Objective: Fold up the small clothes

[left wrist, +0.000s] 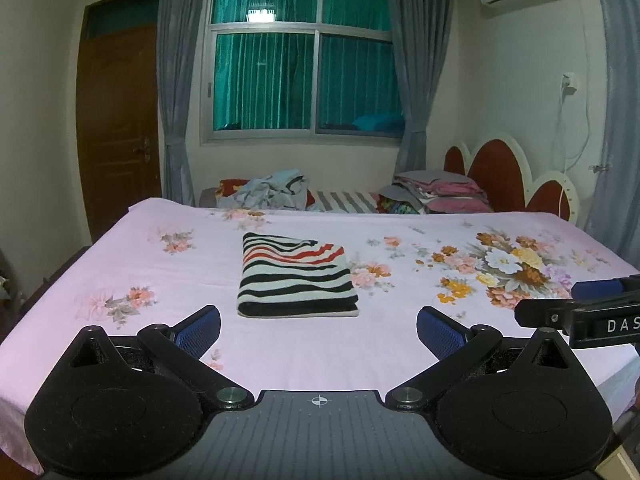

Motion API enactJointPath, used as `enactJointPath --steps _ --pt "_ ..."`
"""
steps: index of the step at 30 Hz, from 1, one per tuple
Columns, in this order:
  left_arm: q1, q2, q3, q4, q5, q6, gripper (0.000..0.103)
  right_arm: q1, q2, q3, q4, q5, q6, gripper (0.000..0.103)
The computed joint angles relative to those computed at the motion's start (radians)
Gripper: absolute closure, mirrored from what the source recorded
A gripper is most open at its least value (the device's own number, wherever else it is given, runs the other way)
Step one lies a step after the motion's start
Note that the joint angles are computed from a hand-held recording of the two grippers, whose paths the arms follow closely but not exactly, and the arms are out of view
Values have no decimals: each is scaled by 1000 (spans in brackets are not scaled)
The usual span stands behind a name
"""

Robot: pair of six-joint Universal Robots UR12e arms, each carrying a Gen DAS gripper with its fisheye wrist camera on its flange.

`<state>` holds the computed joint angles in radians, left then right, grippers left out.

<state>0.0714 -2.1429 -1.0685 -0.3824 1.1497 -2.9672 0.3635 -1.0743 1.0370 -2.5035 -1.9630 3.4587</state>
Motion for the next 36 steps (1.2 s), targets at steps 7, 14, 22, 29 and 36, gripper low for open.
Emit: enactJointPath --steps 7,14,22,29,36 --pt "0 3 -3 6 -1 -1 0 0 -5 6 -4 -4 -1 0" --pt "-1 5 -3 12 -6 -2 0 0 -7 7 -5 -6 -3 0" --pt "-1 4 0 7 -6 -1 0 1 -7 9 -6 -6 0 0" --pt "-4 2 4 4 0 7 0 -1 -9 11 -8 -4 -2 0" --pt "-4 2 4 9 -2 8 0 -1 -9 13 -10 -2 -2 0"
